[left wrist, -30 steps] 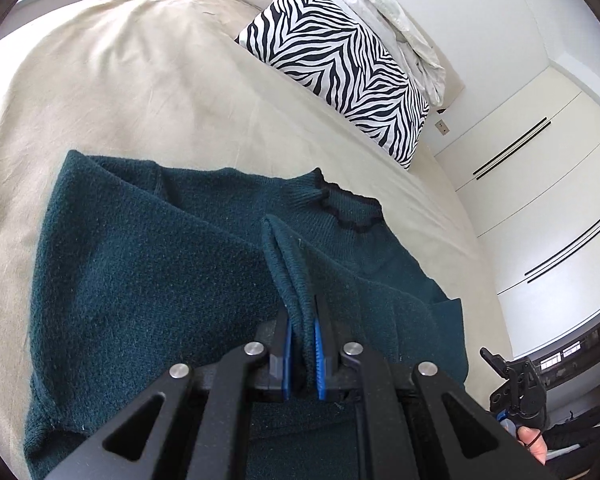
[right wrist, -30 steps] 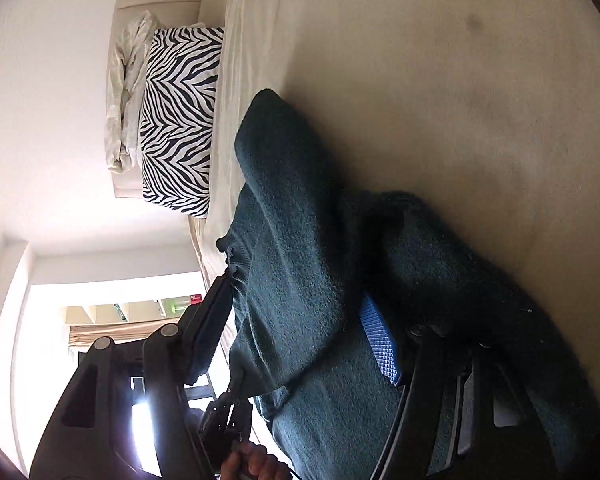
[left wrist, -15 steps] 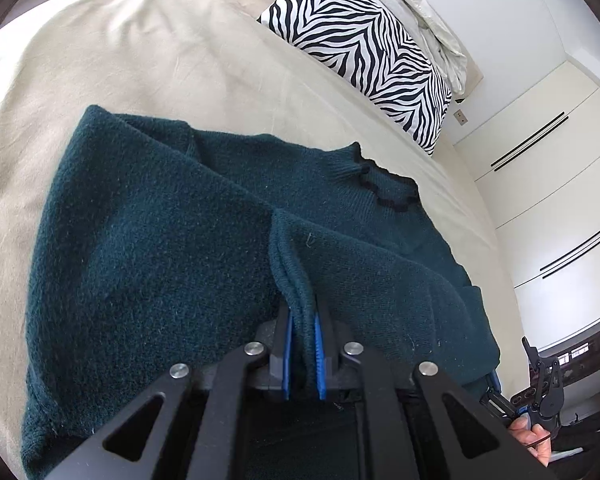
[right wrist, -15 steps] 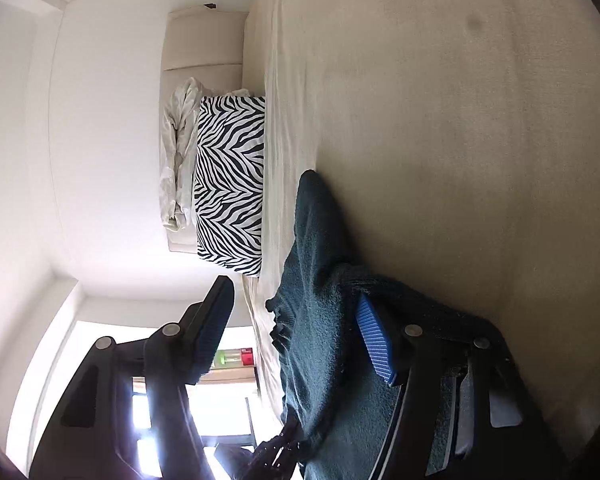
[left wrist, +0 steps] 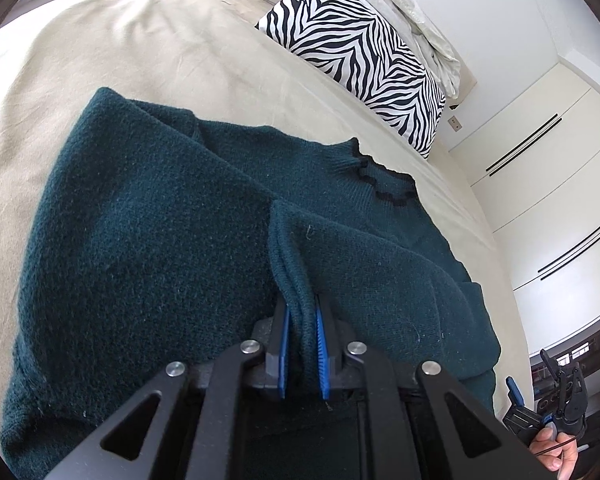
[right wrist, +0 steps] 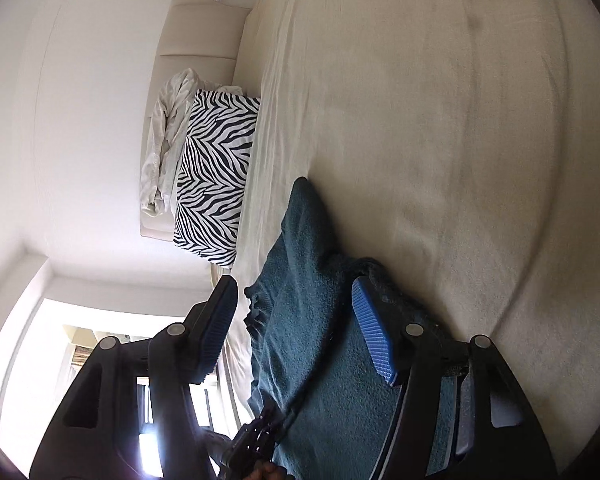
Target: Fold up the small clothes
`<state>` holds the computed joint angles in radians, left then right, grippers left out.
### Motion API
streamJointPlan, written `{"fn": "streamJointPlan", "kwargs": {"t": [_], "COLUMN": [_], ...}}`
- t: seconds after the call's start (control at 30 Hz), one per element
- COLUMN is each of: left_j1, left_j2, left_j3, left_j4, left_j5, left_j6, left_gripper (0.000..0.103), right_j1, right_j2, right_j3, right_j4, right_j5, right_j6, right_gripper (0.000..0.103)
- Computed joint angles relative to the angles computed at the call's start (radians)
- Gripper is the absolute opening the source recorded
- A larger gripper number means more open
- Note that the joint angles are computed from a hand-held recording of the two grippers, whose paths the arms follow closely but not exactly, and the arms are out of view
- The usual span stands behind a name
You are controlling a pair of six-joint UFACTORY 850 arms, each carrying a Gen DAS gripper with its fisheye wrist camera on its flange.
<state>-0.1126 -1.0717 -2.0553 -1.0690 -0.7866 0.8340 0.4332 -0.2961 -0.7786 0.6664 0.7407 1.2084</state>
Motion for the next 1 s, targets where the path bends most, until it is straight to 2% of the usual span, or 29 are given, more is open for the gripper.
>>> {"fn": "streamJointPlan", "kwargs": {"t": [0.17, 0.27, 0.4, 0.5, 0.6, 0.63, 0.73, 0.8, 0.83, 1.0], "left_j1": [0.003, 0.003, 0.002, 0.003, -0.001, -0.003, -0.008, -0.009, -0.008, -0.001], "left_j2": [0.009, 0.007, 0.010, 0.012, 0.024, 0.030, 0.038, 0.033, 0.031, 0.024], "left_j3": [0.023, 0.018, 0.019, 0.022, 0.039, 0.048, 0.062, 0.058, 0.057, 0.055], "left_j4": [-0.020, -0.013, -0.012, -0.015, -0.022, -0.025, -0.030, -0.032, -0.037, -0.066], "left_j5": [0.004, 0.002, 0.002, -0.003, 0.008, 0.014, 0.030, 0.033, 0.035, 0.023], "left_j6": [0.014, 0.007, 0.002, -0.004, 0.007, 0.014, 0.031, 0.041, 0.047, 0.065], "left_gripper": [0.013, 0.013, 0.013, 0.013, 0.015, 0.016, 0.017, 0.017, 0.018, 0.017], "right_j1": [-0.015, -0.025, -0.050, -0.055, -0.059, -0.054, -0.034, -0.035, -0.039, -0.024], "right_j2": [-0.062, -0.128, -0.185, -0.183, -0.189, -0.188, -0.186, -0.192, -0.190, -0.106], "right_j3": [-0.087, -0.144, -0.191, -0.178, -0.129, -0.118, -0.094, -0.080, -0.079, -0.045], "right_j4": [-0.147, -0.163, -0.178, -0.081, -0.110, -0.093, -0.031, -0.049, -0.071, -0.115], "right_j5": [-0.126, -0.147, -0.039, 0.028, 0.141, 0.156, 0.188, 0.224, 0.216, 0.061], "right_j6": [0.104, 0.153, 0.147, 0.054, 0.170, 0.160, 0.126, 0.161, 0.160, 0.062], "right_gripper": [0.059, 0.059, 0.059, 0.059, 0.051, 0.044, 0.034, 0.034, 0.034, 0.038]}}
